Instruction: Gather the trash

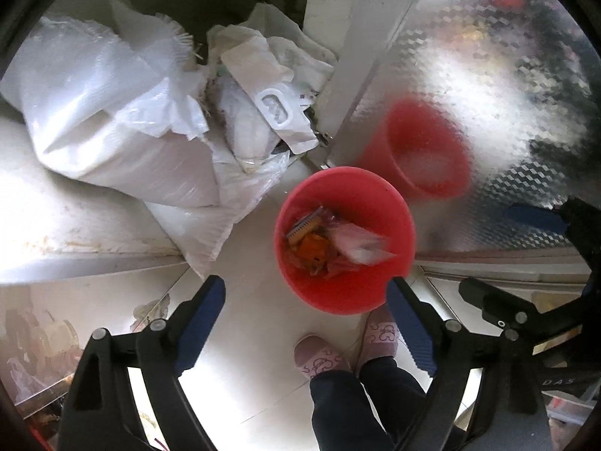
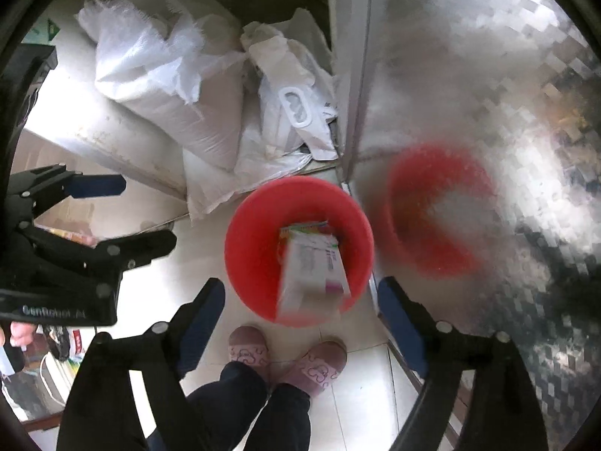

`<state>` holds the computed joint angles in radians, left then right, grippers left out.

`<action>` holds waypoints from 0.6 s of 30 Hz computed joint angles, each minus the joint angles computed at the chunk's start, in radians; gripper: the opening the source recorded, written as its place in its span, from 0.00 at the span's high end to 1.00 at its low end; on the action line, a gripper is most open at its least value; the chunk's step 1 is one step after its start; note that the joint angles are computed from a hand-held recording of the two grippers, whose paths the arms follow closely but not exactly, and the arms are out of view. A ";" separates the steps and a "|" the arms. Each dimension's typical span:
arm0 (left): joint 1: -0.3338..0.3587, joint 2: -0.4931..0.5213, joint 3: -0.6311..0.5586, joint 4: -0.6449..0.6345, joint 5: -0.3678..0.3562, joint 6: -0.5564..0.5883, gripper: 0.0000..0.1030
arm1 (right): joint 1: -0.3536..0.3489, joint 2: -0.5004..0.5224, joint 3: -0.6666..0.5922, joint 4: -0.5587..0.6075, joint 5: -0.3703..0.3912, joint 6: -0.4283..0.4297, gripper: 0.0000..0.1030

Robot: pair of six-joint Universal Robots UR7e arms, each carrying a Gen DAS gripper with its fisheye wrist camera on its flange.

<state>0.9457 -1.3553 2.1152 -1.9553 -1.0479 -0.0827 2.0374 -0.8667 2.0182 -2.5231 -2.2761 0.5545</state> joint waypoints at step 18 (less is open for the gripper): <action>-0.143 -0.214 -0.087 0.256 -0.046 -0.109 0.11 | 0.180 -0.074 -0.098 0.260 -0.006 0.169 0.01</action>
<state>0.8026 -1.5695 2.0287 -1.6995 -1.0943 -0.1918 2.2178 -0.9408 1.9199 -2.2631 -2.2819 0.7234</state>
